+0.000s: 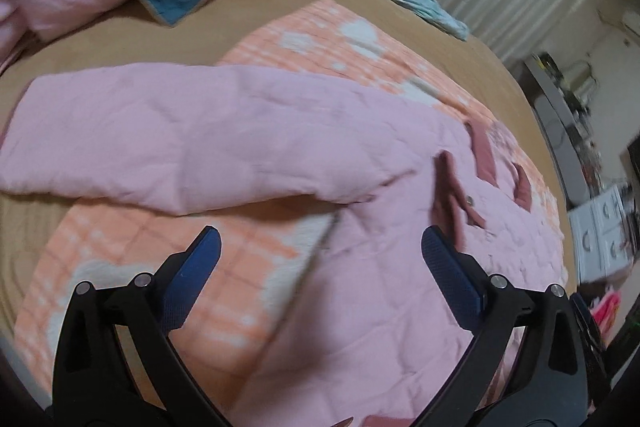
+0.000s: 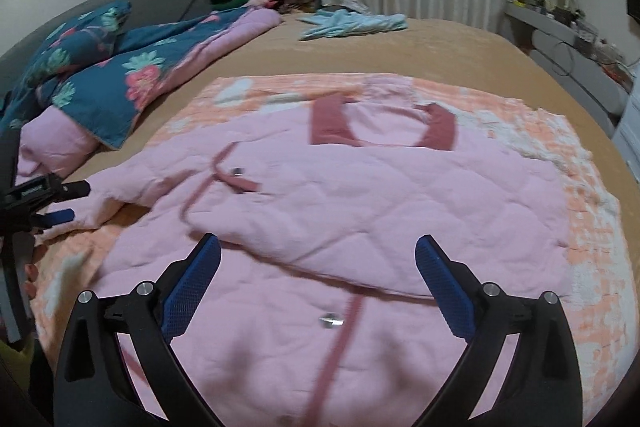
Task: Fold large clothes
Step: 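Move the left tool to the other sleeve cuff and grasp it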
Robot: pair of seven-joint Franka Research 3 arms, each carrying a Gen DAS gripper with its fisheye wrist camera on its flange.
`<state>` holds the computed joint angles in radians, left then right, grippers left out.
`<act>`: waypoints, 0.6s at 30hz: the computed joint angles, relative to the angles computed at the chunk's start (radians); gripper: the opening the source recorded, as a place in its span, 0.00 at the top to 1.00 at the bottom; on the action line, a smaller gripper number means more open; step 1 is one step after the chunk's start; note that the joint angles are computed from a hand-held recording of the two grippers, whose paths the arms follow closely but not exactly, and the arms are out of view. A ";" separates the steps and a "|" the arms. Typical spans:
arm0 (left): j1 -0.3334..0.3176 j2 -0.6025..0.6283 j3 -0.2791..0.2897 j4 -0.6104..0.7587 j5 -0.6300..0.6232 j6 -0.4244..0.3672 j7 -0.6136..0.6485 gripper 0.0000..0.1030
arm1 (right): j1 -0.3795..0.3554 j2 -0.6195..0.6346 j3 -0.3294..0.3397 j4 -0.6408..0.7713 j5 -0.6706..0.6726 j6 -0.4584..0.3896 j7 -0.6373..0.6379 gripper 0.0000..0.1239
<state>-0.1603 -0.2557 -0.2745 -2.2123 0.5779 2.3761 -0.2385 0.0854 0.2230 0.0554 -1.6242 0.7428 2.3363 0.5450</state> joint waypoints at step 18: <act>0.049 -0.352 -0.005 -0.351 -0.089 -0.007 -0.121 0.09 | 0.152 -0.121 0.043 -0.152 -0.033 0.035 -0.025 0.21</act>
